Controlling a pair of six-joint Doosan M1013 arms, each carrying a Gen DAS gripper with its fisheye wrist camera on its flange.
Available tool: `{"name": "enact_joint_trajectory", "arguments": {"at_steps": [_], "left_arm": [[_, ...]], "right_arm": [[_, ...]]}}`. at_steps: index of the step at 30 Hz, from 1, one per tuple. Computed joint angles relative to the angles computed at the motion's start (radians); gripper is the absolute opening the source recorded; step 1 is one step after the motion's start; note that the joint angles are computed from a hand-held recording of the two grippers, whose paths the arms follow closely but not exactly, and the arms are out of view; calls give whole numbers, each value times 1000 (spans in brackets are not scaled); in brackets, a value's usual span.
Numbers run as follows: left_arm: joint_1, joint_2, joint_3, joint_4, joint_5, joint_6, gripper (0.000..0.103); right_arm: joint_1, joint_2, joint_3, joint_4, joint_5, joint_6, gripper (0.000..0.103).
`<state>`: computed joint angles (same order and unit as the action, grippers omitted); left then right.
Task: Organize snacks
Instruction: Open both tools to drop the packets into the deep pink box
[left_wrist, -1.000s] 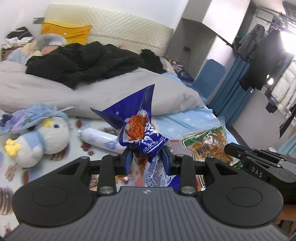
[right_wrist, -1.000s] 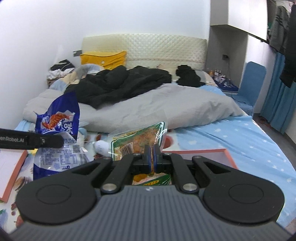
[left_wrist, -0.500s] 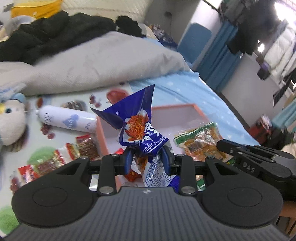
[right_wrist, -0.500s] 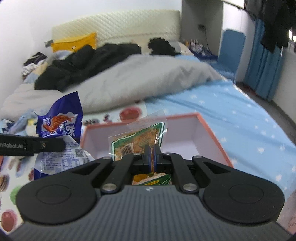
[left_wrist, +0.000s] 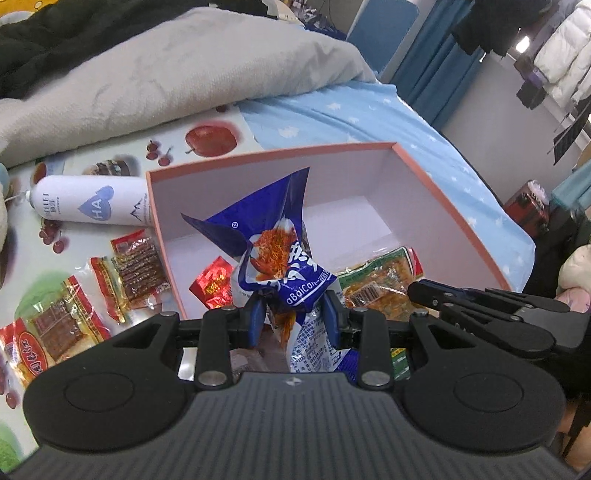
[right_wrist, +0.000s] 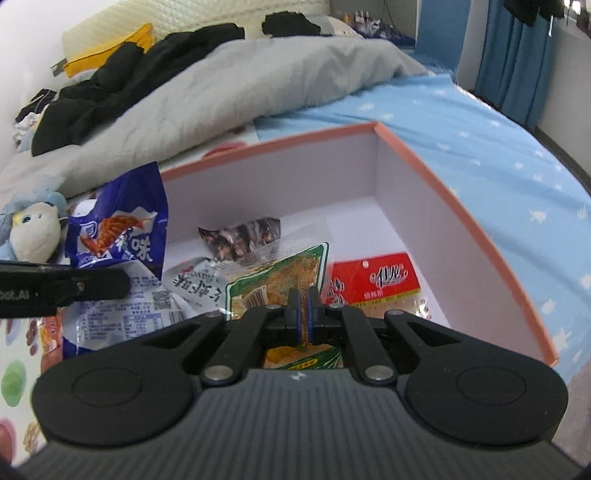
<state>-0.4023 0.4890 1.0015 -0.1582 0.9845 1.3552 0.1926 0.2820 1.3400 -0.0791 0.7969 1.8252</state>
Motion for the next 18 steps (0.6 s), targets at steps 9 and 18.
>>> {"name": "enact_joint_trajectory", "arguments": {"at_steps": [9, 18], "left_arm": [[-3, -27, 24, 61, -29, -31, 73], [-1, -107, 83, 88, -112, -66, 73]], "right_arm": [[1, -2, 0, -34, 2, 39, 9], [11, -49, 24, -43, -34, 36, 12]]}}
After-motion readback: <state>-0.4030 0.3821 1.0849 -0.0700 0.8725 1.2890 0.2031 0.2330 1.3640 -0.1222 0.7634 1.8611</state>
